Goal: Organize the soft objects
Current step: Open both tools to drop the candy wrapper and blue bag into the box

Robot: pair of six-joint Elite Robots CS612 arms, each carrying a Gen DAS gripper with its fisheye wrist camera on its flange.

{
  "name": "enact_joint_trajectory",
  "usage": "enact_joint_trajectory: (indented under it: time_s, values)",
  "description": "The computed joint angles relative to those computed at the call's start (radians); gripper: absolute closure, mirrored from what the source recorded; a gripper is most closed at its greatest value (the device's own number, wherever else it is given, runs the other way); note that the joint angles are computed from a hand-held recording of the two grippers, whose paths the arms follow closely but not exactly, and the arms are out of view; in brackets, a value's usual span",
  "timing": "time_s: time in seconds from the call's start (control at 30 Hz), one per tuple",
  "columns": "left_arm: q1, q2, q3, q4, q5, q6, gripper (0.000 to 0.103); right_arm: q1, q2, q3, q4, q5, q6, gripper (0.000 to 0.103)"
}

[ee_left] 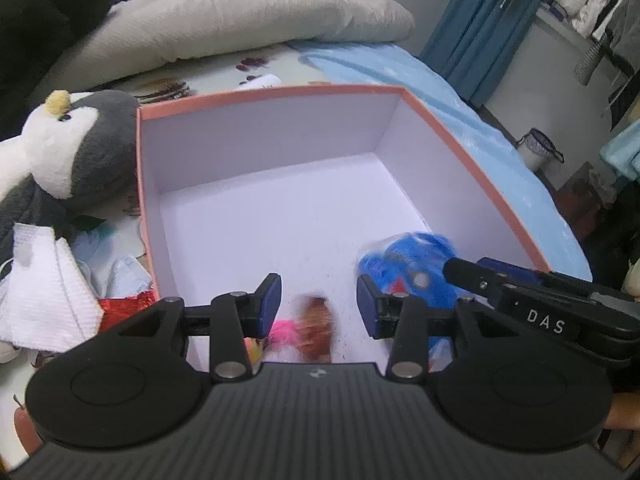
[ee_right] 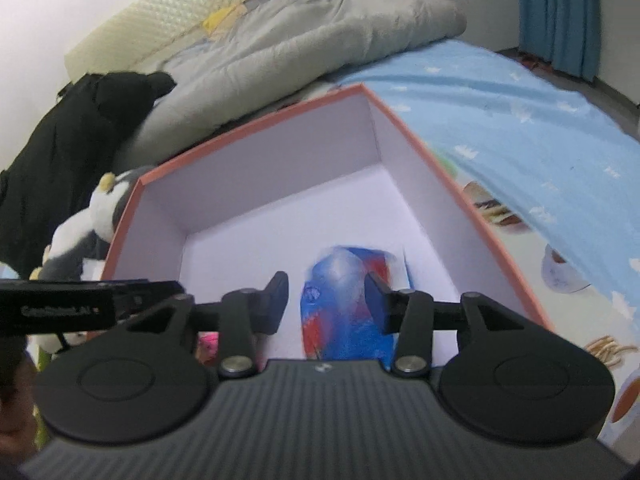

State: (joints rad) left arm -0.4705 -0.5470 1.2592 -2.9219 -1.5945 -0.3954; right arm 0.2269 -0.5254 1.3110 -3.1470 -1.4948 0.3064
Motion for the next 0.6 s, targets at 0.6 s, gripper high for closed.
enact_joint_trajectory:
  time_s: [0.6]
  values:
    - [-0.052, -0.234, 0.349, -0.324, 0.122, 0.04, 0.055, 0.038, -0.135, 0.199, -0.286, 0.0, -0.01, 0.057]
